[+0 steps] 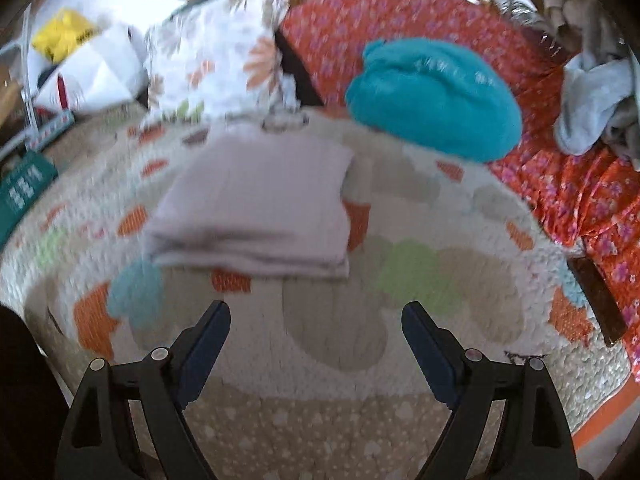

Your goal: Fold small clothes

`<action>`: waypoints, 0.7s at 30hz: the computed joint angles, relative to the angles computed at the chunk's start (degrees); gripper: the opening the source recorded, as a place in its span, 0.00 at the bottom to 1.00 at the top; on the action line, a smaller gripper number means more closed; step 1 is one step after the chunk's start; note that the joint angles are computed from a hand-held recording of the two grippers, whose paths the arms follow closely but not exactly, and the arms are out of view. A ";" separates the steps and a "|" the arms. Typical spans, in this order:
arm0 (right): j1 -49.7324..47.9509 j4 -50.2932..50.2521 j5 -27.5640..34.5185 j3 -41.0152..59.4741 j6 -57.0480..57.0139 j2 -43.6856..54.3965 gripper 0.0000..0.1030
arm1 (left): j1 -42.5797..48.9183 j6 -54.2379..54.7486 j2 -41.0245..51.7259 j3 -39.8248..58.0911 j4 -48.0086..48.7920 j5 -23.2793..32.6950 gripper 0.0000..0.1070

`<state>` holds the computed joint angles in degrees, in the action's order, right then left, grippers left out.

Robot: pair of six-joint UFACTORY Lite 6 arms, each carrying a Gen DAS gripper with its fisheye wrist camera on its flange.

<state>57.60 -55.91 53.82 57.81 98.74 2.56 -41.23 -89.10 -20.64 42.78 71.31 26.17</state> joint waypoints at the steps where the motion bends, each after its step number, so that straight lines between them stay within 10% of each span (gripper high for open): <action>1: -0.60 1.02 -0.41 0.77 -1.27 1.38 0.88 | 0.33 0.85 1.49 0.39 -1.02 -0.48 0.96; 21: -7.66 7.26 -5.87 1.13 -4.93 5.69 0.88 | 6.36 8.25 23.98 4.74 -9.46 -8.78 0.96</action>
